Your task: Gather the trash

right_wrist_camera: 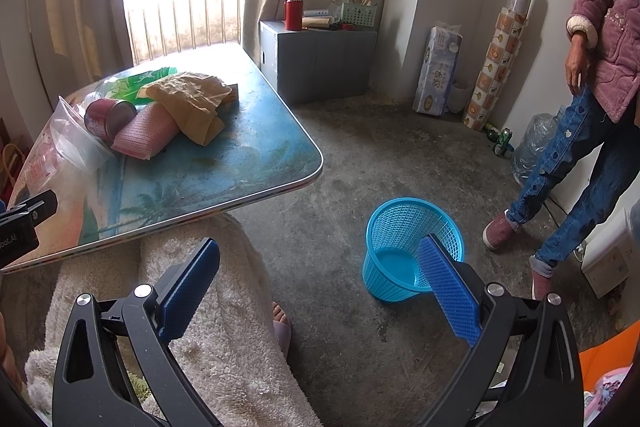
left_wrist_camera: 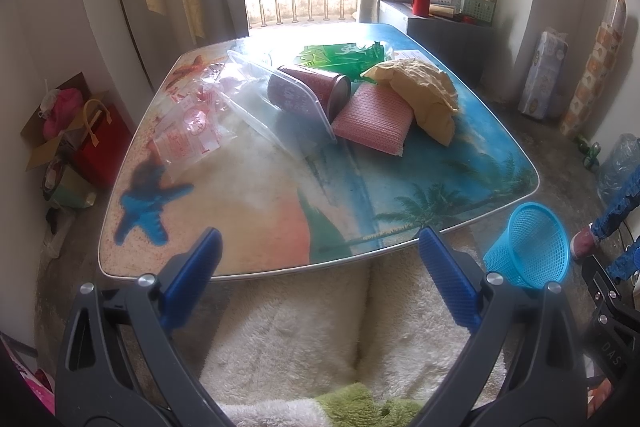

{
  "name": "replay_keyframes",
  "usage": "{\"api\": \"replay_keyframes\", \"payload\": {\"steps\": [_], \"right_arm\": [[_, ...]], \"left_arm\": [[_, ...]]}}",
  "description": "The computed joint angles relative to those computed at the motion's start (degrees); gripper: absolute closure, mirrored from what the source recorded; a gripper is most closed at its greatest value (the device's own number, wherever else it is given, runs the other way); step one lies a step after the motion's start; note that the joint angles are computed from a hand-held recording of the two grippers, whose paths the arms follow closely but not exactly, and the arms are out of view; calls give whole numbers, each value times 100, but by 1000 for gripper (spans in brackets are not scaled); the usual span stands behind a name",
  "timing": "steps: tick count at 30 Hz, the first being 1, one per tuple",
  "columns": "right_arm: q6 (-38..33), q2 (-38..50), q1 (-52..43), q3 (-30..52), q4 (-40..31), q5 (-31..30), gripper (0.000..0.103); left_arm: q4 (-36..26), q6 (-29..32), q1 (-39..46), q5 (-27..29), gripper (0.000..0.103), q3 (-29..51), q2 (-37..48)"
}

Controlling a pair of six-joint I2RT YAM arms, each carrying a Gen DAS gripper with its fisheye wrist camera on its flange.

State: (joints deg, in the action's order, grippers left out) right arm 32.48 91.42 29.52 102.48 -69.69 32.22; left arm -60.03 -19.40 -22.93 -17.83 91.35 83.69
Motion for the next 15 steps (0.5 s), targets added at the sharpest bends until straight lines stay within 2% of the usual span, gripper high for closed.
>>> {"api": "replay_keyframes", "payload": {"steps": [15], "right_arm": [[19, 25, -68, -1, -50, -9, 6]], "left_arm": [[40, 70, 85, 102, 8, -25, 5]]}}
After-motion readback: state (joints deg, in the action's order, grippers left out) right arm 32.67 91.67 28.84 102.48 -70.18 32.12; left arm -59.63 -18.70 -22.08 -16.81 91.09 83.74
